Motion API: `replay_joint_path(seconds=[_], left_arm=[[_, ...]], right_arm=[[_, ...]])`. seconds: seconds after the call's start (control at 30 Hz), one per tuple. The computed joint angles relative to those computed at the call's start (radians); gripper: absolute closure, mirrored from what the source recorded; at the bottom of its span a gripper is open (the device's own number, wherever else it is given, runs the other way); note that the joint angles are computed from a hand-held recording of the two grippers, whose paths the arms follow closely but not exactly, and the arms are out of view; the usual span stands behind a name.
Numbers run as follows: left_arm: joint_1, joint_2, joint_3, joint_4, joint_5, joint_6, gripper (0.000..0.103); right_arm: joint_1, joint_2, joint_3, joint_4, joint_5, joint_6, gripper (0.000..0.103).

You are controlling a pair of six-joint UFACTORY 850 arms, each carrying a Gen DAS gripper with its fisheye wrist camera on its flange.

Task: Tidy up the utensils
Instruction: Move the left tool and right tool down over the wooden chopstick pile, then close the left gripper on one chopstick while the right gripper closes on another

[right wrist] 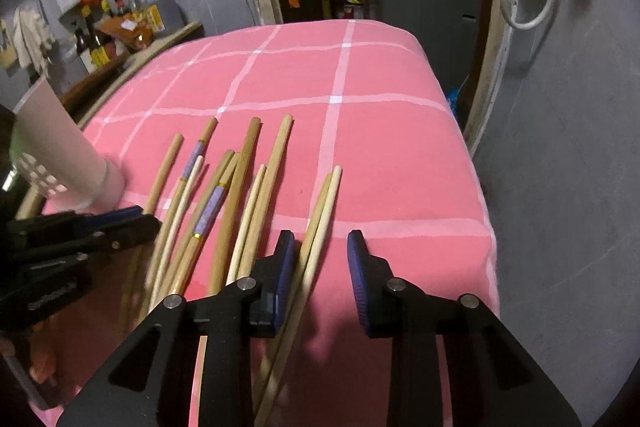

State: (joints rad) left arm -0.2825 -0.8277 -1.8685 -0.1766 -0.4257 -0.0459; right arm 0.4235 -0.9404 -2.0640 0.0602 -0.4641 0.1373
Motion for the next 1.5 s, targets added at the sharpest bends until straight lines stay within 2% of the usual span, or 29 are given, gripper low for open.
replay_joint_path(seconds=[0.1, 0.17, 0.27, 0.4, 0.8, 1.2, 1.3, 1.5], left_arm=[[-0.005, -0.007, -0.012, 0.036, -0.002, -0.027, 0.087], [-0.004, -0.009, -0.013, 0.034, 0.000, -0.026, 0.087], [-0.003, -0.003, -0.003, 0.021, 0.004, -0.016, 0.088], [-0.004, 0.001, 0.003, 0.025, 0.008, -0.018, 0.088], [0.005, 0.006, 0.009, -0.019, 0.010, 0.023, 0.088], [0.003, 0.004, 0.009, -0.013, 0.011, 0.016, 0.088], [0.006, 0.008, 0.014, -0.017, 0.010, 0.025, 0.088], [0.008, -0.013, -0.028, -0.033, -0.026, 0.049, 0.088]], right_arm=[[-0.008, 0.024, 0.040, 0.107, 0.041, -0.071, 0.078], [-0.007, 0.037, 0.061, 0.114, 0.067, -0.072, 0.078], [-0.003, 0.016, 0.027, 0.023, 0.035, 0.018, 0.078], [0.001, 0.005, 0.006, -0.003, 0.016, 0.036, 0.080], [-0.012, 0.042, 0.069, 0.087, 0.053, -0.013, 0.084], [-0.016, 0.066, 0.108, 0.015, 0.053, 0.061, 0.084], [-0.013, 0.054, 0.086, 0.002, 0.029, 0.065, 0.084], [-0.008, -0.047, -0.092, -0.028, -0.100, 0.102, 0.084]])
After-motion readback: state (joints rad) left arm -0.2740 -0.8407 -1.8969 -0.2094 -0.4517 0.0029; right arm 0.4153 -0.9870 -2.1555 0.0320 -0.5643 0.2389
